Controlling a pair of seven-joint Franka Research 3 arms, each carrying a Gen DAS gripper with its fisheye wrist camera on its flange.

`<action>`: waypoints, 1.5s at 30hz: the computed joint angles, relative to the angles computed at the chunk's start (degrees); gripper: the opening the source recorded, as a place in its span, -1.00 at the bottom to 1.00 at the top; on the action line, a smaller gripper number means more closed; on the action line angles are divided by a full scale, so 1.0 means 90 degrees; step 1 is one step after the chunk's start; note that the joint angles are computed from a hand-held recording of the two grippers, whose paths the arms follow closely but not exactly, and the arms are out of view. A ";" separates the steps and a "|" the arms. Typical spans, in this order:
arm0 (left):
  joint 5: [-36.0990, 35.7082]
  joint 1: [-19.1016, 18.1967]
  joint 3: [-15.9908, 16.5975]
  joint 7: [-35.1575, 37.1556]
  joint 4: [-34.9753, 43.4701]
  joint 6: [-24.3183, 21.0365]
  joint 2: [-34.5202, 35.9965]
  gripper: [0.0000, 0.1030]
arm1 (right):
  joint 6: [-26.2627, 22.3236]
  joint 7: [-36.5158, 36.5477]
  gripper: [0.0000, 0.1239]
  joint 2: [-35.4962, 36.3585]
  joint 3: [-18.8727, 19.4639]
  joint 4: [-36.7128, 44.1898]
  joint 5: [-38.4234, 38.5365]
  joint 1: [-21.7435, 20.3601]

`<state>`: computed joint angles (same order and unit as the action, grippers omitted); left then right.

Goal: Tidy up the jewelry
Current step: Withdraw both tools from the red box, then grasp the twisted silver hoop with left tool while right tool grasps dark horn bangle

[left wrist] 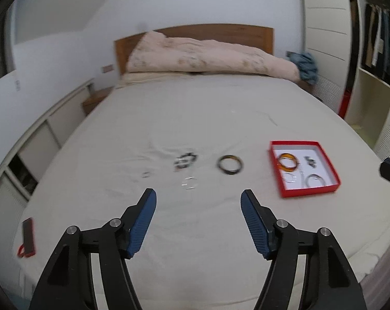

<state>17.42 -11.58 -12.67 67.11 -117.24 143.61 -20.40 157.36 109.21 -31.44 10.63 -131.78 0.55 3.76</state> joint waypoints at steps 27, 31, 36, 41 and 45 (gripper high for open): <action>-0.0055 0.0479 0.0270 -0.0041 0.1075 0.0699 0.2845 0.65 | 0.0359 -0.0050 -0.40 0.4019 -0.0694 0.2456 -0.0059 0.0817; -0.0568 0.0510 0.0224 0.0424 0.1855 0.0590 0.3705 0.39 | 0.0184 -0.0222 -0.40 0.5026 -0.0989 0.3438 0.0228 0.1003; -0.0737 0.0518 0.0241 0.0684 0.2764 0.0234 0.4577 0.04 | -0.0071 -0.0284 -0.40 0.6035 -0.1222 0.4536 0.0491 0.1119; -0.0809 0.0531 0.0210 0.1076 0.3045 0.0089 0.4910 -0.09 | -0.0505 -0.0384 -0.40 0.6906 -0.1286 0.5572 0.0747 0.1120; -0.0777 0.0509 0.0204 0.1320 0.3096 0.0068 0.4941 -0.10 | -0.0942 -0.0528 -0.41 0.7497 -0.1265 0.6359 0.0865 0.1074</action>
